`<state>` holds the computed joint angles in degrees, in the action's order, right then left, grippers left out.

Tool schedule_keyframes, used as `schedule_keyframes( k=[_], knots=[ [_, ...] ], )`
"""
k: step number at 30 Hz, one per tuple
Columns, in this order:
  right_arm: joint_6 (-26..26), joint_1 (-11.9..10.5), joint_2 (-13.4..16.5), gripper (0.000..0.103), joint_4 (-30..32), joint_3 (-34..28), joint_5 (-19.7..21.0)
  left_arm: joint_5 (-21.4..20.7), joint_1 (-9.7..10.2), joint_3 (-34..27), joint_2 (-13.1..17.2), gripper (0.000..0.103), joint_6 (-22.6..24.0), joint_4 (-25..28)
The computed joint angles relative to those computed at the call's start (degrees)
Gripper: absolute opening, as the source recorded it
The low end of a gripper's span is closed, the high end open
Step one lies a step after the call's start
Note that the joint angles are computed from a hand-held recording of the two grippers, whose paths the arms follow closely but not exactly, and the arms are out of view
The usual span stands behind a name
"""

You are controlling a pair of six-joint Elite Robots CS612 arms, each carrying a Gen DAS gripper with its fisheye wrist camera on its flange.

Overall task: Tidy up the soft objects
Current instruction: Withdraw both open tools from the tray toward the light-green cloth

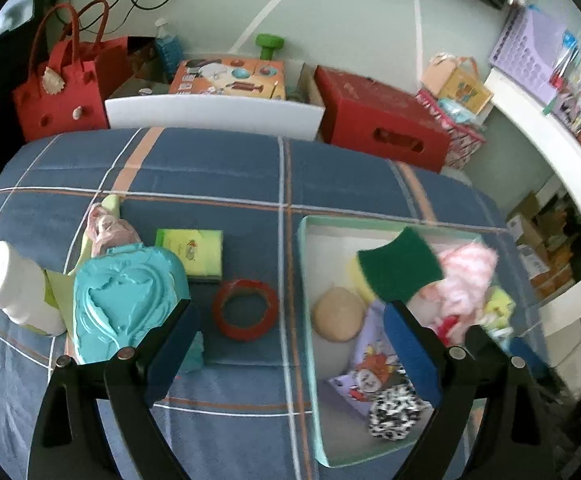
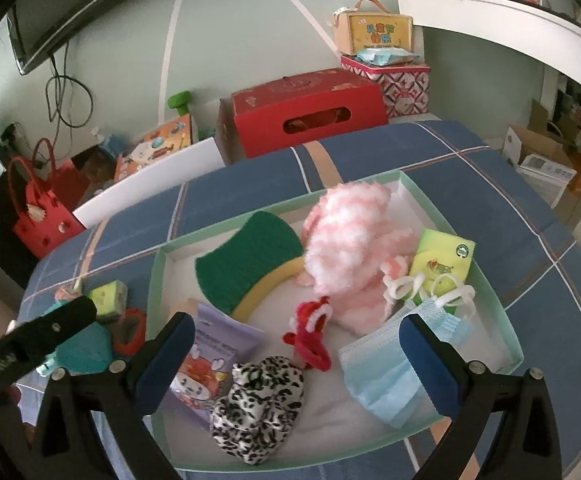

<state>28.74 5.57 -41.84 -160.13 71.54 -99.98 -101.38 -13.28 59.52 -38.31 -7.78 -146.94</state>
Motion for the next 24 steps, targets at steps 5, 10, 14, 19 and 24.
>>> schedule_keyframes(
  k=[5,10,14,19,24],
  knots=[
    [0.1,0.2,-0.2,0.103,-3.3,0.3,1.3,-0.5,0.61,0.9,-1.0,0.094,-0.1,-3.2],
    [-0.4,0.5,0.1,0.103,-5.7,-0.2,3.3,2.6,1.74,0.5,-1.2,0.094,-1.7,-4.7],
    [-2.0,1.0,0.6,0.103,-4.2,-2.0,5.1,4.2,3.12,-0.8,-0.8,0.094,-2.2,-3.1],
    [-3.9,1.6,1.3,0.103,-3.3,-4.2,7.0,8.2,4.37,-1.2,-0.8,0.094,-1.7,-2.5],
    [-5.7,2.5,2.7,0.103,-0.3,-8.2,7.3,7.4,6.27,-2.8,0.1,0.094,-4.4,-1.3]
  ],
)
